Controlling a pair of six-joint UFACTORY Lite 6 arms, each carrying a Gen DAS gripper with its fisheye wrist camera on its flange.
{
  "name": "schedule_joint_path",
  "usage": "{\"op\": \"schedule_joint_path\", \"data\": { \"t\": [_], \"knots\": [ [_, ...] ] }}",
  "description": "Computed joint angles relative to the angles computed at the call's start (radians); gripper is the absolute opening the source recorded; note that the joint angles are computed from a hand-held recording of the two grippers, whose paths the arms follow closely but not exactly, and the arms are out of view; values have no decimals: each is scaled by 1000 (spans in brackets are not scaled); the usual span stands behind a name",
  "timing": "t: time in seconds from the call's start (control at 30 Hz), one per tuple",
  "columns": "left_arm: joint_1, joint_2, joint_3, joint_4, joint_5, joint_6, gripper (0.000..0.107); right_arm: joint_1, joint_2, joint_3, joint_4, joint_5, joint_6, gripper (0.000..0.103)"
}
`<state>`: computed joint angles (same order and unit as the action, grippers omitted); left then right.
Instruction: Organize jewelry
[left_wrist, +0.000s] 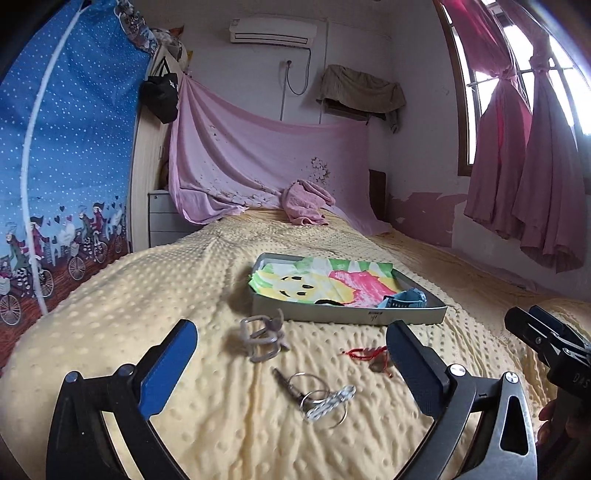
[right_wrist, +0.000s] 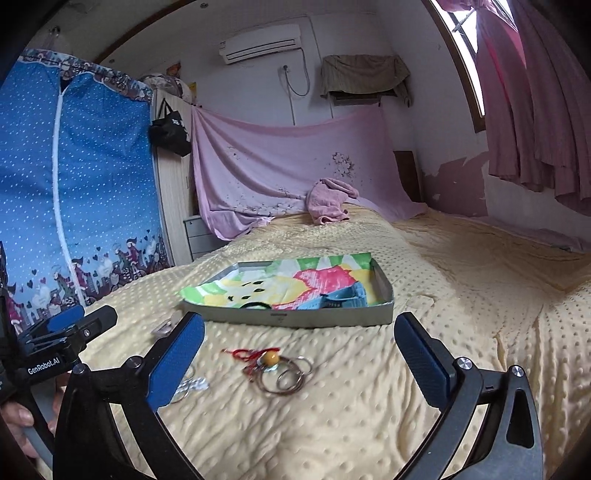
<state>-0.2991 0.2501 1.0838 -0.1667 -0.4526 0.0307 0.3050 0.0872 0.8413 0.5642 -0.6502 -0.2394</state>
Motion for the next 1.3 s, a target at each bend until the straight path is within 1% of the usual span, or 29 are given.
{"op": "schedule_joint_path", "data": {
  "t": [0.23, 0.4, 0.5, 0.57, 0.67, 0.73, 0.83, 0.9, 1.0, 1.03, 1.07, 1.1, 1.17, 1.2, 1.23, 1.27, 1.3],
  "knots": [
    [16, -83, -160, 14, -84, -13, 103, 74, -16, -71, 61, -78, -44, 102],
    [25, -83, -195, 26, -109, -36, 103, 83, -17, -88, 67, -95, -51, 102],
    [24, -63, -185, 24, -100, -27, 103, 80, 0, -68, 82, -69, -66, 102],
    [26, -41, -159, 16, -73, -20, 103, 57, 10, -46, 67, -22, -60, 102],
    [39, -13, -130, 49, -44, -64, 103, -4, 26, -18, -63, 58, 45, 102],
    [48, 12, -102, 77, -18, -94, 103, -30, 42, -2, -101, 85, 81, 102],
    [58, 41, -68, 136, 16, -144, 103, -74, 78, 35, -206, 127, 171, 102],
    [59, 67, -34, 178, 45, -172, 103, -81, 106, 70, -213, 154, 177, 102],
    [56, 97, 4, 243, 76, -218, 103, -106, 158, 134, -271, 209, 224, 101],
    [51, 110, 21, 262, 89, -229, 99, -108, 175, 154, -286, 223, 232, 101],
    [49, 120, 34, 289, 101, -249, 93, -113, 198, 183, -316, 248, 253, 101],
    [46, 133, 52, 323, 118, -277, 90, -115, 217, 204, -327, 266, 260, 98],
    [42, 168, 93, 404, 156, -350, 77, -122, 267, 257, -403, 312, 325, 87],
    [43, 185, 109, 460, 165, -405, 73, -125, 289, 283, -431, 333, 349, 75],
    [43, 204, 128, 525, 178, -472, 67, -130, 310, 306, -471, 351, 385, 67],
    [45, 222, 148, 596, 190, -544, 62, -132, 321, 317, -504, 358, 416, 65],
    [48, 239, 167, 677, 198, -625, 59, -133, 336, 334, -527, 367, 438, 62]
  ]
}}
